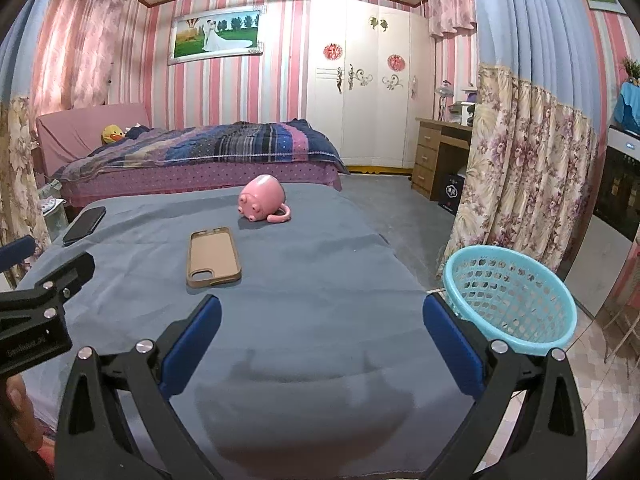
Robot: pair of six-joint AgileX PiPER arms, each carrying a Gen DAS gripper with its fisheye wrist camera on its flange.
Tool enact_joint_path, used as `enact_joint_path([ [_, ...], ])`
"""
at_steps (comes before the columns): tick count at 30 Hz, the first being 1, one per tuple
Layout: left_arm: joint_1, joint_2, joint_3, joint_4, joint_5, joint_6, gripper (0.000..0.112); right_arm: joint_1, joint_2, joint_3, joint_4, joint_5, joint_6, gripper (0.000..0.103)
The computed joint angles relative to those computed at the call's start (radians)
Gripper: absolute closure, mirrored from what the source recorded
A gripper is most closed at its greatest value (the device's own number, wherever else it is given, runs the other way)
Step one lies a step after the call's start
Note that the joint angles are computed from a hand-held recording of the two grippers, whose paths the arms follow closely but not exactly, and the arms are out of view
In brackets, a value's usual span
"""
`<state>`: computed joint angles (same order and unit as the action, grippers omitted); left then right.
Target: Collect trash
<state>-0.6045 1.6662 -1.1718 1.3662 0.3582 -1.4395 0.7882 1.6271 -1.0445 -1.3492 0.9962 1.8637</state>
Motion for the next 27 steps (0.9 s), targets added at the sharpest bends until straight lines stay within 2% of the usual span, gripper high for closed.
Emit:
enact_joint_path([
  [5,-0.001,0.004,-0.006,-0.015,0.001,0.022,0.015,0.0,0.0,0.004,-0.006,0.001,0.01,0.005],
  [27,0.0,0.0,0.018,0.074,0.0,-0.064,0.015,0.009,0.014,0.008,-0.031,0.014,0.034,0.005],
])
